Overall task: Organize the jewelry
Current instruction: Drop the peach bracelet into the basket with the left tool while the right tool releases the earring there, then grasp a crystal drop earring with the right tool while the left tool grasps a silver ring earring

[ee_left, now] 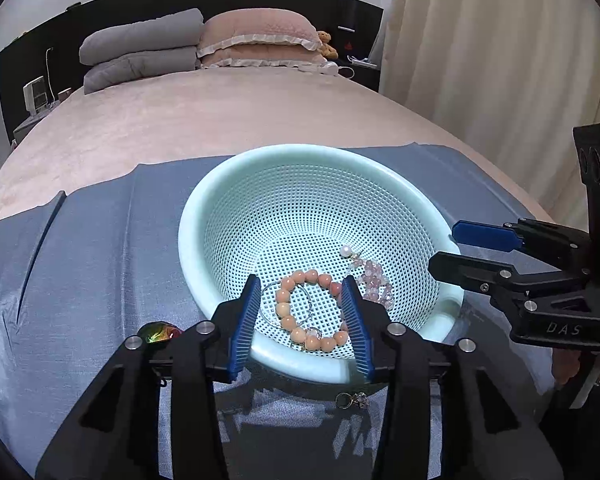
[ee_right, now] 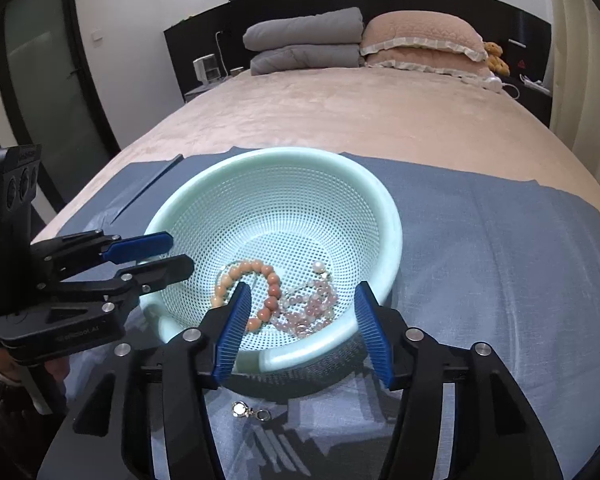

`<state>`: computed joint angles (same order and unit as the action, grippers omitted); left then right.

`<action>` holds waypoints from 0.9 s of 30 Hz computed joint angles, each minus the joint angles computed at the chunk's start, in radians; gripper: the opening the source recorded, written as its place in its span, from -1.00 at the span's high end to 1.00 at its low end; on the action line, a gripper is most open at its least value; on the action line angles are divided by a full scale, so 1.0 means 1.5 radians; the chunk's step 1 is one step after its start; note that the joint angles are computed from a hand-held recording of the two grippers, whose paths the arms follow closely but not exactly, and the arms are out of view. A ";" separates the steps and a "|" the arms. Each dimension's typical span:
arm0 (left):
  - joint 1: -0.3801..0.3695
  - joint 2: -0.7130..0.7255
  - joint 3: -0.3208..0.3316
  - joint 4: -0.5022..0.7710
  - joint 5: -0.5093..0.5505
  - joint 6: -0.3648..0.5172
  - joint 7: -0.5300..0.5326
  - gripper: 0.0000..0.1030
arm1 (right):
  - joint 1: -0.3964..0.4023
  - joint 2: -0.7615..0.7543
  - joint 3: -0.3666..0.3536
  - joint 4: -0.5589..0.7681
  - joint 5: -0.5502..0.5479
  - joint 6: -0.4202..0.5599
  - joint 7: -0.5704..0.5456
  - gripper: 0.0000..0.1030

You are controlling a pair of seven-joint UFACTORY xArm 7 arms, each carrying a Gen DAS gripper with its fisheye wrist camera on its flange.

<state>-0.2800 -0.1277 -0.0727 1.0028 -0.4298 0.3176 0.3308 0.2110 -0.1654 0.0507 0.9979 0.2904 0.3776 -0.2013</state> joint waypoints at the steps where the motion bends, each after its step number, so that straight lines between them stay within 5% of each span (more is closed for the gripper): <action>1: -0.001 -0.005 0.003 -0.002 -0.010 0.000 0.003 0.04 | 0.000 -0.003 -0.004 -0.002 0.007 0.001 -0.002 -0.07; 8: 0.001 -0.052 0.011 -0.037 0.009 0.005 -0.022 -0.33 | -0.009 -0.028 -0.028 -0.015 0.049 0.043 -0.020 -0.19; 13: -0.013 -0.082 0.016 -0.056 0.029 0.035 -0.002 -0.49 | 0.007 -0.050 -0.042 -0.036 0.095 0.087 -0.095 -0.25; 16: -0.025 -0.092 0.016 -0.061 0.040 0.051 0.029 -0.75 | 0.020 -0.047 -0.042 -0.034 0.115 0.106 -0.153 -0.25; 20: -0.049 -0.099 0.035 -0.064 0.003 0.080 0.097 -0.85 | 0.010 -0.019 -0.010 -0.013 0.048 0.159 -0.160 -0.25; 27: -0.014 -0.067 0.016 -0.051 0.038 0.131 0.076 -0.86 | 0.012 0.012 0.009 -0.006 0.025 0.185 -0.191 -0.15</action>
<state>-0.3006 -0.2288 -0.0487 0.9259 -0.3735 0.5141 0.4444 0.2295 -0.1471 0.0640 0.9889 0.3278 0.6551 -0.4880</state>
